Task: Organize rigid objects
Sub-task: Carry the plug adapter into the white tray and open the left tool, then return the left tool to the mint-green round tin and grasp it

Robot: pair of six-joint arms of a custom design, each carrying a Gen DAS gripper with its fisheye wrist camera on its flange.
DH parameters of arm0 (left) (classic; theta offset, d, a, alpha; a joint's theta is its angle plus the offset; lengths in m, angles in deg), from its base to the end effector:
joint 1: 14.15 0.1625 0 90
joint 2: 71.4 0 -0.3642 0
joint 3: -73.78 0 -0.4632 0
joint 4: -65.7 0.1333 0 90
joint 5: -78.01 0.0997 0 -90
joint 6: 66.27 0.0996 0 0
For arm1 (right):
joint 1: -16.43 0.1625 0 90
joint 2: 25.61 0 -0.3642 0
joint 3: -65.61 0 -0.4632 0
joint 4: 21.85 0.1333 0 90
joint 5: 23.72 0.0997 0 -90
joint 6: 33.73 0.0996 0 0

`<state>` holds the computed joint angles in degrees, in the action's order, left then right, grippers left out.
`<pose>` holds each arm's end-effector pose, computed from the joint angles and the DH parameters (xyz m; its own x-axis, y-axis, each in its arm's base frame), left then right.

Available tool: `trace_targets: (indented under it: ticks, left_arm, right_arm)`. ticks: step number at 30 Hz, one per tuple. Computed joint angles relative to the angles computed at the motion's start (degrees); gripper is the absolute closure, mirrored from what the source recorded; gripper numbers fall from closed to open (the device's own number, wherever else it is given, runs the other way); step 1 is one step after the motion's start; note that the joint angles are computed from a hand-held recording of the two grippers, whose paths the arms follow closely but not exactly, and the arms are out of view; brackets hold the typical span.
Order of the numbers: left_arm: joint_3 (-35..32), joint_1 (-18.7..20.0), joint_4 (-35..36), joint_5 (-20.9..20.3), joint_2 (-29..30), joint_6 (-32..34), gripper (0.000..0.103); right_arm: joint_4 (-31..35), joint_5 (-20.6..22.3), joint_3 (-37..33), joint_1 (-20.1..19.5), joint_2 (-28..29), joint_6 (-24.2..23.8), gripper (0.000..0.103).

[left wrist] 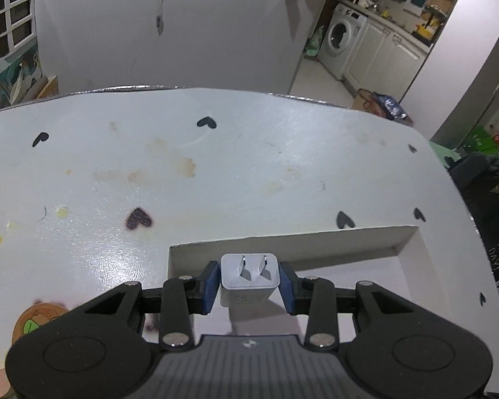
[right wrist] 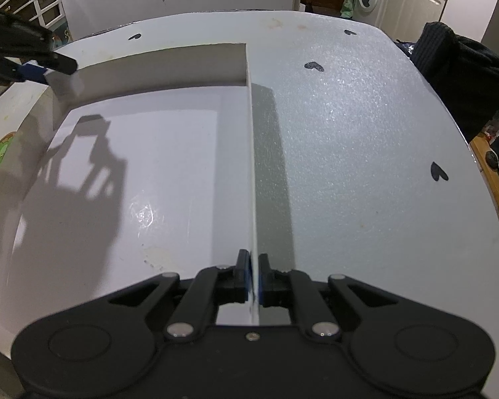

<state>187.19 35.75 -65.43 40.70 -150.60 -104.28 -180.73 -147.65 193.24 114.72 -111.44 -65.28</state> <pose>-0.1966 -0.5634 0.2119 -0.8077 -0.2177 -0.5479 0.1803 0.7936 -0.5811 0.1487 -0.4818 0.1888 -0.6637 -0.3487 0.6617 -0.5582 0.8198 -0.1279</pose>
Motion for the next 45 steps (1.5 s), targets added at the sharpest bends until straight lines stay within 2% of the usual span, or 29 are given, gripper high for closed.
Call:
trace_targets:
  ticks: [10,16,18,21,29,33,38,42,45]
  left_arm:
    - [-0.4,1.2,-1.7,0.5,1.8,2.1,0.063]
    - [-0.6,1.2,-0.2,1.5,2.0,0.4,0.062]
    - [-0.7,1.2,0.7,1.2,1.8,-0.1,0.052]
    - [-0.2,0.8,1.0,1.3,1.1,-0.2,0.043]
    - [1.7,-1.8,4.9,1.9,-1.6,-2.9,0.024]
    - [3.9,-4.1,5.4,1.3,-4.2,-4.3,0.016]
    - [6.7,-7.8,7.9,2.9,-7.4,-7.0,0.009]
    - [9.8,-11.1,10.6,5.0,-10.7,-11.7,0.002]
    - [12.3,-13.8,13.5,6.0,-13.6,-15.9,0.000]
  right_arm:
    - [0.1,-0.1,0.0,0.0,0.0,0.4,0.097]
    - [-0.1,-0.2,0.2,0.0,-0.1,0.2,0.096]
    - [-0.1,-0.2,0.2,0.0,0.0,0.2,0.096]
    - [-0.2,-0.2,0.2,0.0,0.0,0.0,0.096]
    - [-0.6,-0.1,0.5,0.0,-0.2,-0.9,0.096]
    - [-0.7,-0.1,0.6,0.0,-0.3,-1.1,0.096]
    - [-1.2,0.4,1.0,-0.1,-0.6,-1.4,0.096]
    - [-1.7,0.4,1.1,-0.1,-0.7,-2.0,0.096]
    - [-1.6,0.8,1.2,-0.2,-0.8,-2.2,0.096]
